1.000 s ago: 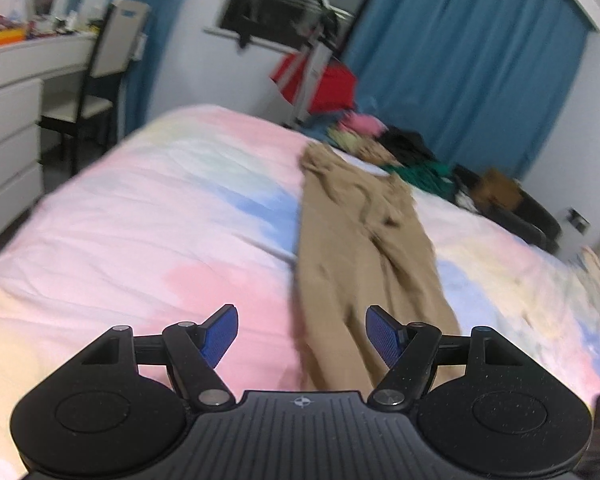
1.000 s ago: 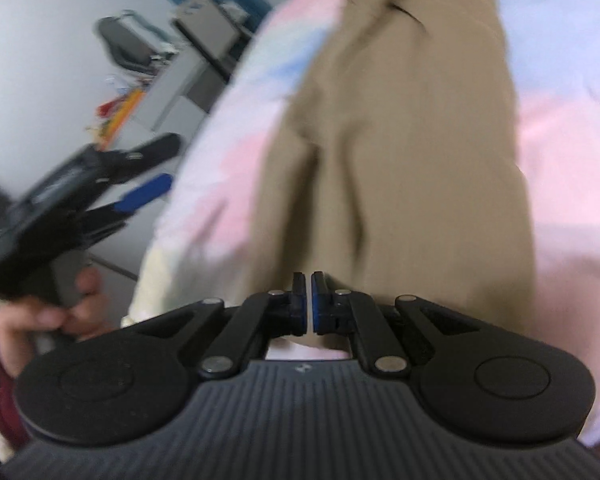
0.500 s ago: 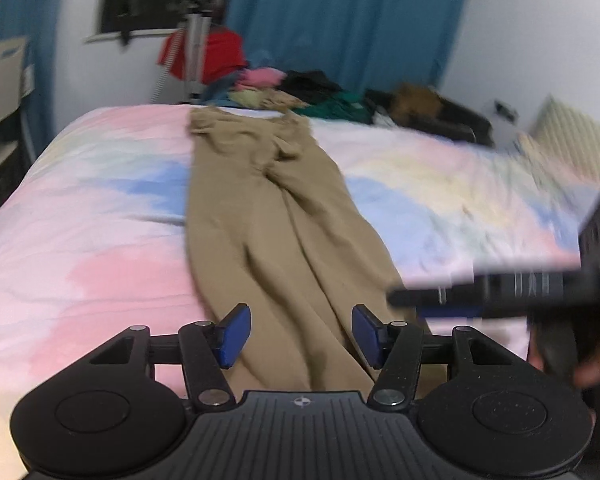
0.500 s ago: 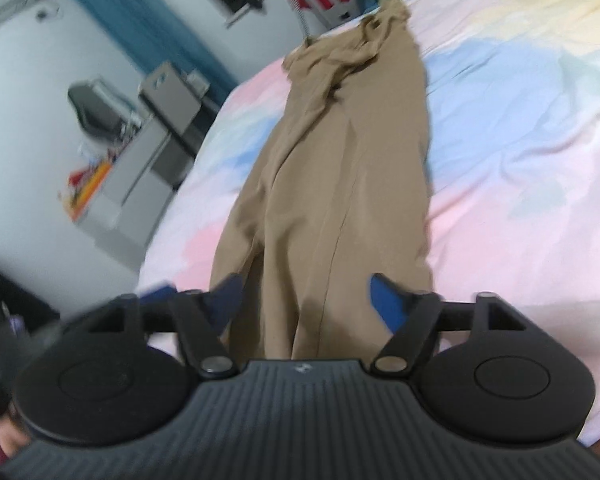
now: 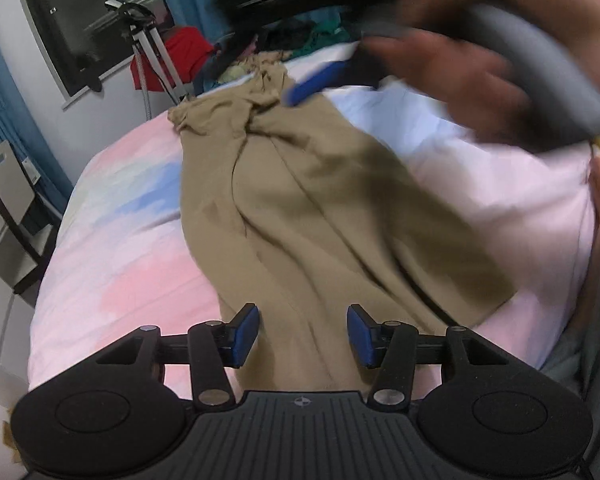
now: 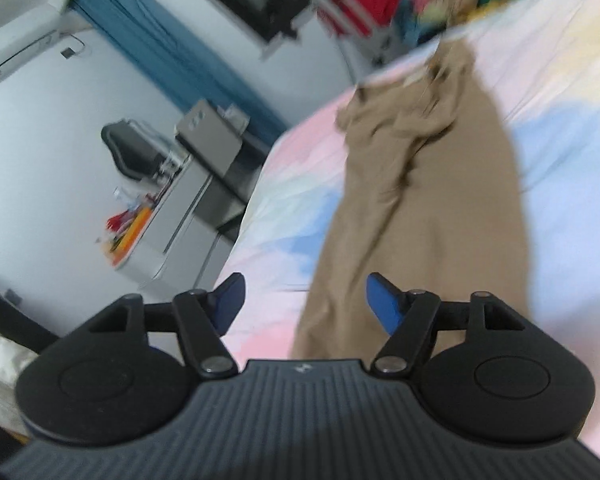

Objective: Fold clothes

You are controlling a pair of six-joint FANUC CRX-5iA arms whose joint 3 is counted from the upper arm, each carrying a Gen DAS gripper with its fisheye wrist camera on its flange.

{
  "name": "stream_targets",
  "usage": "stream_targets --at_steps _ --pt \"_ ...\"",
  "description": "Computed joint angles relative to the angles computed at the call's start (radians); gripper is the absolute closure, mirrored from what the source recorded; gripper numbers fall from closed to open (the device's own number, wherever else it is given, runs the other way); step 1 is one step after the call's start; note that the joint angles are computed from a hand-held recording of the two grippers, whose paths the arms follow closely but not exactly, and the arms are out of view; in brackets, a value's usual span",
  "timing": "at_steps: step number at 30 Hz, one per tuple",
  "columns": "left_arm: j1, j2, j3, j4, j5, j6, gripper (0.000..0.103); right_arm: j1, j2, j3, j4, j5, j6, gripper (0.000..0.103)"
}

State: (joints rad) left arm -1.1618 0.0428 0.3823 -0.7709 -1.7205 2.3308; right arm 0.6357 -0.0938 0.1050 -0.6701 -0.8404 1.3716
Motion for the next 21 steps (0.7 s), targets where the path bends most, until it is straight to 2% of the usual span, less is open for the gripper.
stream_targets --at_steps 2,4,6,7,8,9,10,11,12,13,16,17,21 --pt "0.003 0.019 0.015 -0.009 -0.036 -0.001 0.054 -0.044 0.105 0.084 -0.097 -0.069 0.031 0.036" --pt "0.011 0.030 0.022 -0.007 -0.056 0.003 0.075 -0.067 0.174 0.124 -0.155 -0.100 0.059 0.036" --pt "0.027 0.020 0.010 0.009 -0.041 0.020 0.094 -0.070 0.228 0.148 -0.167 -0.099 0.065 0.036" --pt "0.032 0.014 0.004 0.010 -0.036 0.030 0.098 -0.074 0.246 0.154 -0.189 -0.092 0.084 0.036" --pt "0.035 0.008 -0.001 0.008 -0.034 0.043 0.099 -0.079 0.266 0.163 -0.210 -0.094 0.103 0.037" --pt "0.033 -0.001 -0.007 0.000 -0.032 0.060 0.100 -0.081 0.282 0.170 -0.224 -0.095 0.116 0.051" --pt "0.023 -0.015 -0.016 -0.016 -0.028 0.084 0.100 -0.077 0.289 0.169 -0.224 -0.089 0.124 0.058" --pt "0.008 -0.034 -0.027 -0.039 -0.019 0.115 0.100 -0.071 0.293 0.166 -0.219 -0.077 0.140 0.070" --pt "-0.010 -0.054 -0.038 -0.066 -0.009 0.148 0.100 -0.064 0.291 0.159 -0.214 -0.059 0.157 0.086" --pt "-0.026 -0.070 -0.044 -0.089 -0.004 0.177 0.100 -0.064 0.280 0.142 -0.224 -0.028 0.180 0.094" --pt "-0.037 -0.113 -0.059 -0.077 0.034 0.257 0.101 -0.090 0.235 0.088 -0.327 0.049 0.279 0.098" --pt "-0.035 -0.128 -0.068 -0.065 0.053 0.278 0.101 -0.088 0.220 0.079 -0.322 0.072 0.298 0.098" --pt "-0.015 -0.133 -0.067 -0.013 0.090 0.292 0.101 -0.043 0.172 0.055 -0.182 0.145 0.238 0.098"
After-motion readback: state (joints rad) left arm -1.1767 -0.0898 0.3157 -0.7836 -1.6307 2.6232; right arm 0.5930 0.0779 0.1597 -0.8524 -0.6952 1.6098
